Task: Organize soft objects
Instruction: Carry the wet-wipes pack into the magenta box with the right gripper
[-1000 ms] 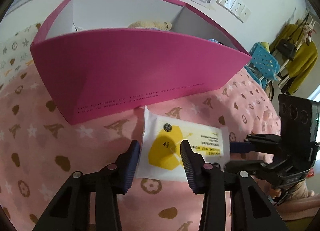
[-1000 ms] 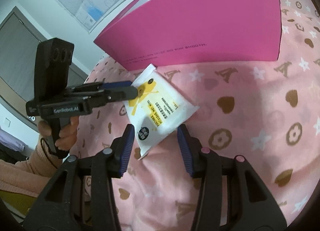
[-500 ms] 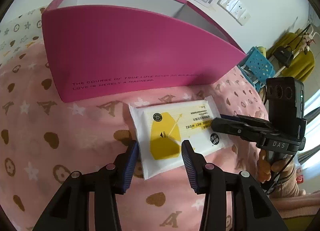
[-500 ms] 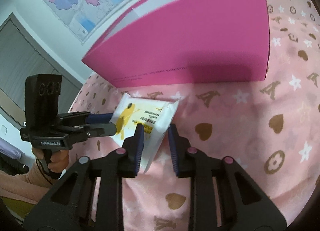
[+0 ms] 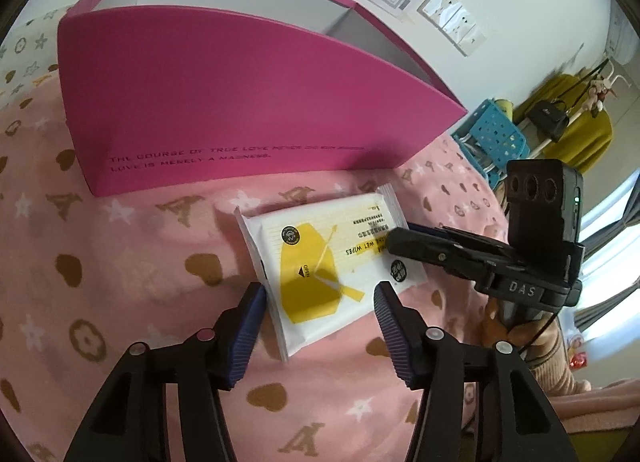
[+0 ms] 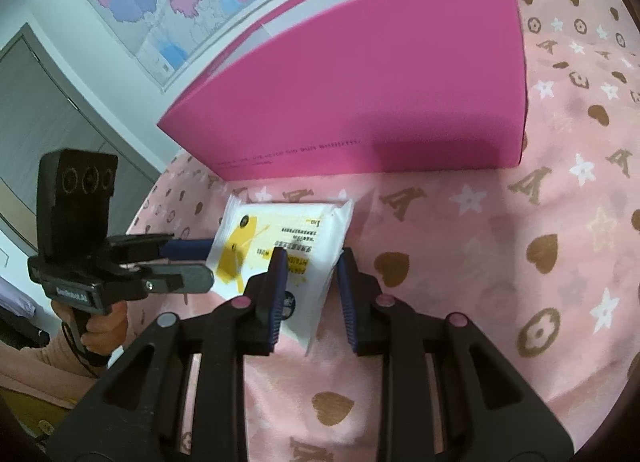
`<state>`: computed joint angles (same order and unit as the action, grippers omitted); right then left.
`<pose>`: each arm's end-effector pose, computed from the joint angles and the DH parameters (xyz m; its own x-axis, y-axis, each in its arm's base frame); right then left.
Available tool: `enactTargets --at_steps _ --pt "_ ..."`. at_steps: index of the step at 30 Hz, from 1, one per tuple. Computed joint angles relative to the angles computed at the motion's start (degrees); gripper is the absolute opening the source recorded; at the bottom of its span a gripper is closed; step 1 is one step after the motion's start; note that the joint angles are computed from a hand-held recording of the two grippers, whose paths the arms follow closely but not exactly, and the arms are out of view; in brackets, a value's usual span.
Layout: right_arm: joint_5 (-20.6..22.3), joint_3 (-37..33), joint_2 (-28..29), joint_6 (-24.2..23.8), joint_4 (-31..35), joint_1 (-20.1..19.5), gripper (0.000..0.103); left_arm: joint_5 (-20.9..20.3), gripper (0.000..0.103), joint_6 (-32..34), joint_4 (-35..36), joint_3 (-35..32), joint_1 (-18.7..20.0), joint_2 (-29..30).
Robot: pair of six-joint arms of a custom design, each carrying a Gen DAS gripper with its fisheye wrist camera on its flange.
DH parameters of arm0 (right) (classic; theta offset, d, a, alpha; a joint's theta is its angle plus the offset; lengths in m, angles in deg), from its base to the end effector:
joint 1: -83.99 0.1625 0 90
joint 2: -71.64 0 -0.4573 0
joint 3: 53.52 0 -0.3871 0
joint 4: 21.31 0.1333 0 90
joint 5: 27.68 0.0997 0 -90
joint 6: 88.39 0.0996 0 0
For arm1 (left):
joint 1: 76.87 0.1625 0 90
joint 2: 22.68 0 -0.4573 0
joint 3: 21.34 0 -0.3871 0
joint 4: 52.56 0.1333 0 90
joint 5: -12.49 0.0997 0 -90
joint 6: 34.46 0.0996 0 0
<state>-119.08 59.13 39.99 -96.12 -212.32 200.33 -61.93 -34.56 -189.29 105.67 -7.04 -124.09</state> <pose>0.3736 -0.4596 -0.0393 -0.8354 -0.5454 0.0688 -0.5341 0.7758 -0.3360 0.0171 -0.4177 0.3900 -0.9381 0.2397 -0.2499 0.3200 0.8760 -0.3609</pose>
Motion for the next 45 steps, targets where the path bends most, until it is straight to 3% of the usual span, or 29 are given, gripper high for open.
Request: enactTargets --at_steps 7,18,34,45 --pt "1.92 1.96 -0.54 -2.60 -4.11 -0.59 0.028 -3.56 0.051 -0.12 -3.52 1.17 0.36 -1.20" --pt "1.87 2.97 -1.78 -1.70 -3.96 -0.48 0.028 5.26 0.051 -0.01 -4.79 4.01 -7.85 -3.64" --pt "0.40 3.36 -3.37 -2.64 -3.54 1.31 0.028 7.69 0.051 0.55 -5.75 5.41 -10.59 -6.48" --pt "0.04 0.29 -4.83 -5.85 -1.83 3.81 0.028 8.95 0.051 1.96 -7.98 3.57 -11.43 -6.79"
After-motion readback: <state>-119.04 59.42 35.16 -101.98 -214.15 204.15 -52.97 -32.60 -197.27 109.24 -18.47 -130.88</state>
